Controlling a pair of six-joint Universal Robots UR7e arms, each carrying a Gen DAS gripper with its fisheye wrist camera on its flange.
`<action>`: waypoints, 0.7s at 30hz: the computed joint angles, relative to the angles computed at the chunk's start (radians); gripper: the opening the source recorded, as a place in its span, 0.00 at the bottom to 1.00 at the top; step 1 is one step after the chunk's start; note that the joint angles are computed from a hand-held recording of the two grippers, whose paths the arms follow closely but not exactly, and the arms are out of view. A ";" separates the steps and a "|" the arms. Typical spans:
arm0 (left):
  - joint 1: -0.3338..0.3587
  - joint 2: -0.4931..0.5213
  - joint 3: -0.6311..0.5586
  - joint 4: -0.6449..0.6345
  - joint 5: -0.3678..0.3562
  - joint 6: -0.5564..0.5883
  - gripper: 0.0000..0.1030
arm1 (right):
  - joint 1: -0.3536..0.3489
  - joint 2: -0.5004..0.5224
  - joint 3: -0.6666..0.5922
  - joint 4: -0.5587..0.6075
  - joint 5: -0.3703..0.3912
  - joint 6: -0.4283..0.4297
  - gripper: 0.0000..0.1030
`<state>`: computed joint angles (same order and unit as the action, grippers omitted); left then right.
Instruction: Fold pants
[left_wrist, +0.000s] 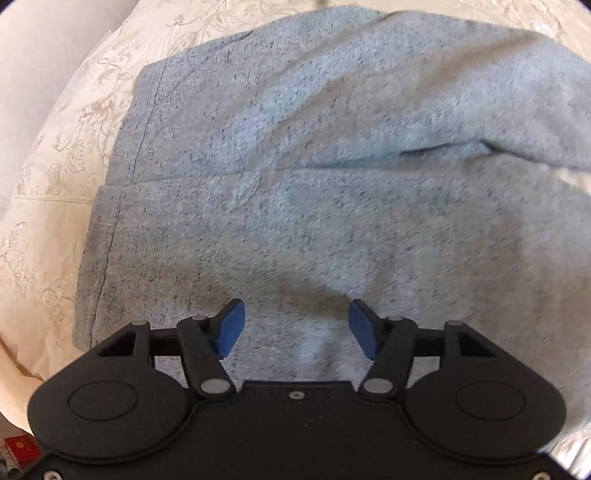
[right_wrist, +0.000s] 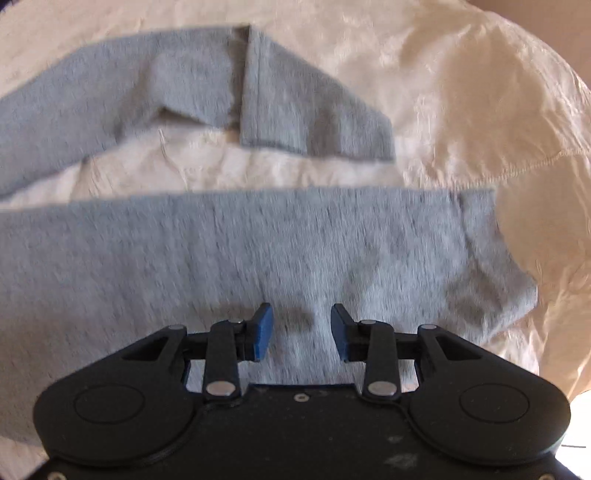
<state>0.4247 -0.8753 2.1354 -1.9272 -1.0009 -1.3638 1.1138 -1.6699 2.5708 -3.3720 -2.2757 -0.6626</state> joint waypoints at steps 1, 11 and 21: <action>-0.008 0.009 -0.016 -0.007 0.003 -0.011 0.64 | 0.004 -0.016 -0.013 0.009 0.060 -0.010 0.36; -0.070 0.147 -0.214 0.016 0.040 -0.011 0.64 | 0.045 0.225 -0.274 0.051 0.336 -0.060 0.36; -0.084 0.201 -0.276 0.090 0.005 -0.063 0.64 | -0.049 0.327 -0.467 0.042 0.184 -0.300 0.27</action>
<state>0.3405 -0.6744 1.8591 -1.8368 -0.9955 -1.4269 1.0646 -1.3433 2.1035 -3.3298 -2.0922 -0.9623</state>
